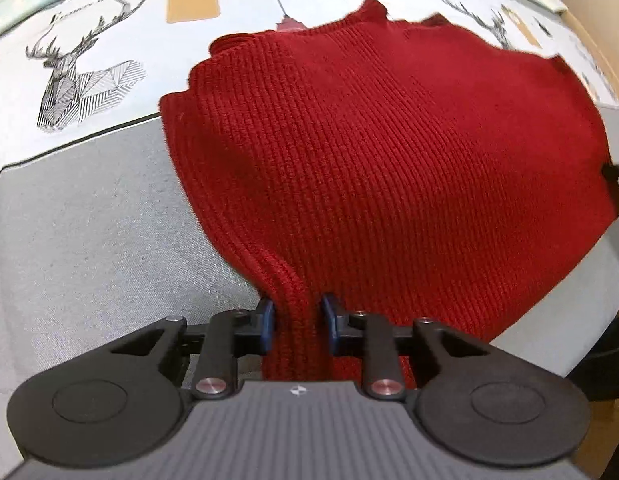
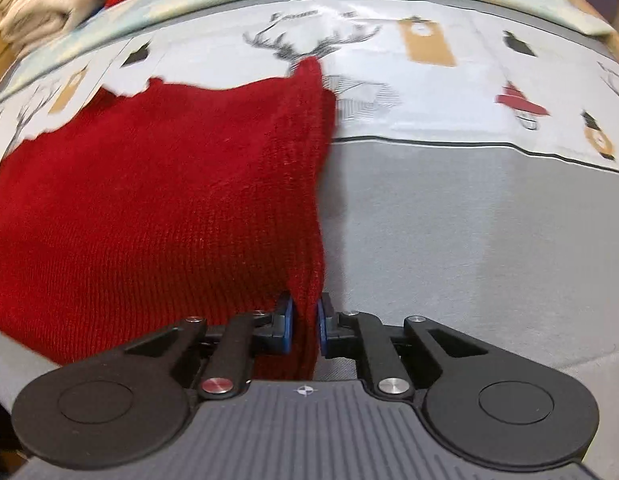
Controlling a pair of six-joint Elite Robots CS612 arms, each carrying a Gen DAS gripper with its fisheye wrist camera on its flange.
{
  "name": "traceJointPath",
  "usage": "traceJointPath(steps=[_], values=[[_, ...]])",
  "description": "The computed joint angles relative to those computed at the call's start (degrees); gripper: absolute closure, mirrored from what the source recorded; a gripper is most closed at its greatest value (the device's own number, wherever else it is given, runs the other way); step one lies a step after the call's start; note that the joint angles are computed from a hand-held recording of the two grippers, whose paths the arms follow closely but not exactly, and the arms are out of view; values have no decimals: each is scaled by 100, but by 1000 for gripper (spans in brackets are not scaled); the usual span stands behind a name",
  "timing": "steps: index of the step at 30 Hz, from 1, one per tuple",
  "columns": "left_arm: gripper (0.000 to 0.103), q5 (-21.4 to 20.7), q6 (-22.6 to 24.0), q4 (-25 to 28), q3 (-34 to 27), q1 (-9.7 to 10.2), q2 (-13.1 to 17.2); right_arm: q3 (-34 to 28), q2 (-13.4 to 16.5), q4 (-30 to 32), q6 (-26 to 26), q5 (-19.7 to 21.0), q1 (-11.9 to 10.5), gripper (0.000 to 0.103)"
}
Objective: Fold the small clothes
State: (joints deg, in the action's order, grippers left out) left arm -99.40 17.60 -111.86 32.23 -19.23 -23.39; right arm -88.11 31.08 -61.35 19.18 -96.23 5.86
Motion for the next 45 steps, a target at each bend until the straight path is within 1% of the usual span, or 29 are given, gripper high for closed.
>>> traceJointPath(steps=[1, 2, 3, 4, 5, 6, 8, 9, 10, 11, 12, 14, 15, 16, 17, 19, 22, 24, 26, 28, 31, 33, 35, 37, 40, 41, 43, 44, 45], values=[[72, 26, -12, -119, 243, -13, -119, 15, -8, 37, -39, -9, 10, 91], [66, 44, -73, -88, 260, -14, -136, 31, -17, 75, -84, -16, 18, 90], [64, 67, -176, -35, 207, -9, -116, 41, -29, 129, -111, 28, 20, 90], [60, 81, -277, -113, 339, -9, -185, 52, -42, 166, -126, 62, 18, 89], [59, 71, -364, -180, 358, 2, -198, 59, -56, 182, -134, 31, 26, 88], [59, 61, -426, -318, 417, 13, -228, 46, -64, 162, -129, -12, 37, 84], [59, -72, -535, -607, 521, 41, -279, -30, -41, -3, -133, -75, 52, 83], [59, -135, -593, -696, 542, 52, -290, -92, -13, -149, -150, -64, 53, 80], [59, -135, -613, -763, 554, 53, -294, -136, 9, -250, -148, -30, 45, 80], [59, -116, -607, -815, 578, 49, -304, -171, 26, -320, -131, 23, 34, 79], [59, -101, -595, -827, 586, 43, -307, -173, 27, -297, -107, 25, 26, 76], [59, -10, -555, -818, 633, 19, -331, -80, -25, 31, -133, -167, 52, 72], [59, 80, -519, -818, 656, 0, -341, -2, -68, 266, -185, -254, 69, 67], [59, 167, -510, -815, 654, -20, -333, 52, -94, 453, -243, -311, 82, 64], [59, 215, -529, -819, 667, -28, -342, 80, -105, 522, -306, -367, 98, 62], [59, 247, -641, -927, 678, -20, -351, 79, -103, 359, -377, -515, 135, 61], [55, 221, -850, -1258, 754, 3, -395, 8, -71, -65, -274, -766, 184, 61], [53, 272, -939, -1463, 863, 4, -461, -20, -44, -368, -211, -1095, 238, 59], [51, 302, -976, -1578, 973, 2, -531, -41, -22, -669, -162, -1402, 290, 58], [50, 328, -961, -1708, 1099, -5, -610, -61, -7, -918, -83, -1584, 321, 58], [50, 353, -991, -1976, 1275, -12, -716, -31, -5, -1252, -164, -1830, 366, 58], [50, 248, -1182, -2280, 1448, 13, -829, -24, -6, -1415, -237, -1906, 406, 58], [50, 143, -1365, -2404, 1541, 36, -926, 11, -19, -1556, -341, -2009, 459, 58], [50, 161, -1296, -2596, 1658, 30, -1035, 68, -41, -1736, -480, -2096, 516, 58], [50, 119, -1041, -3188, 1994, 19, -1231, 162, -85, -1996, -566, -2180, 596, 58], [50, 70, -1028, -3384, 2100, 21, -1277, 202, -105, -2068, -575, -2210, 622, 58], [50, -64, -1146, -3653, 2265, 35, -1322, 268, -148, -2149, -593, -2245, 674, 58], [50, -94, -1189, -3666, 2330, 36, -1339, 309, -172, -2165, -604, -2266, 702, 58], [50, -34, -1159, -3512, 2351, 27, -1359, 360, -197, -2169, -634, -2302, 734, 58]])
